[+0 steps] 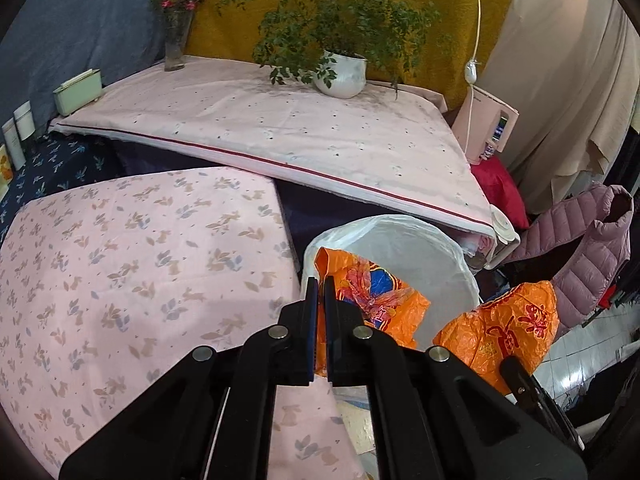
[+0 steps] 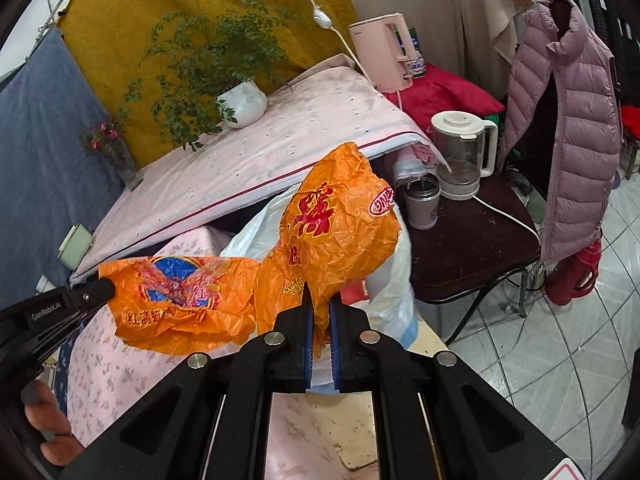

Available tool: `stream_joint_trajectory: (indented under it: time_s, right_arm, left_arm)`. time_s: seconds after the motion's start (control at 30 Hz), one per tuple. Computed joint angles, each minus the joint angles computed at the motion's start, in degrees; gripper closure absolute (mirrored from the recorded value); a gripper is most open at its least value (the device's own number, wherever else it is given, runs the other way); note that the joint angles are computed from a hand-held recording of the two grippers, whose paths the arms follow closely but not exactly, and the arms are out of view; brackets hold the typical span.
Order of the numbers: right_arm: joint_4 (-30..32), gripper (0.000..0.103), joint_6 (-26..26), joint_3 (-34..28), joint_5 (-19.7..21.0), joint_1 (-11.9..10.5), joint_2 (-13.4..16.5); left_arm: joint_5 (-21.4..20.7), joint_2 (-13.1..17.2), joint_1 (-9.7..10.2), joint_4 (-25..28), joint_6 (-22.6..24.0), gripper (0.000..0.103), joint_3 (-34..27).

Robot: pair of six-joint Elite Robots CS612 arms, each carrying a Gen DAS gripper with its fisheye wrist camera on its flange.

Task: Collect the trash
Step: 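Carry both orange bags with both grippers over the bin, then open the left gripper to drop its bag while the right lowers and releases its bag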

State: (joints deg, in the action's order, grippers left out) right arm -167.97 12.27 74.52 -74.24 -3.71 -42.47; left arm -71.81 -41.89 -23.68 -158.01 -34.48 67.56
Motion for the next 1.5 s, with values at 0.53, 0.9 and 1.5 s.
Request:
stream_joint_trajectory:
  time_s: [0.53, 0.9, 1.5]
  right_arm:
    - [3.6, 0.096, -3.5, -5.0, -0.5, 0.1, 2.6]
    - [6.7, 0.096, -7.4, -8.6, -1.1, 1.8, 4.3]
    - [11.9, 0.086, -15.9, -12.9, -4.2, 4.2, 6.4]
  left_arm:
    - [-2.4, 4.4, 0.34, 0.2, 2.0, 0.053, -5.8]
    - [0.0, 3.2, 0.82, 1.0, 1.0, 0.053, -2.6]
    - [3.6, 1.4, 1.37, 2.0, -1.4, 0.048, 1.5]
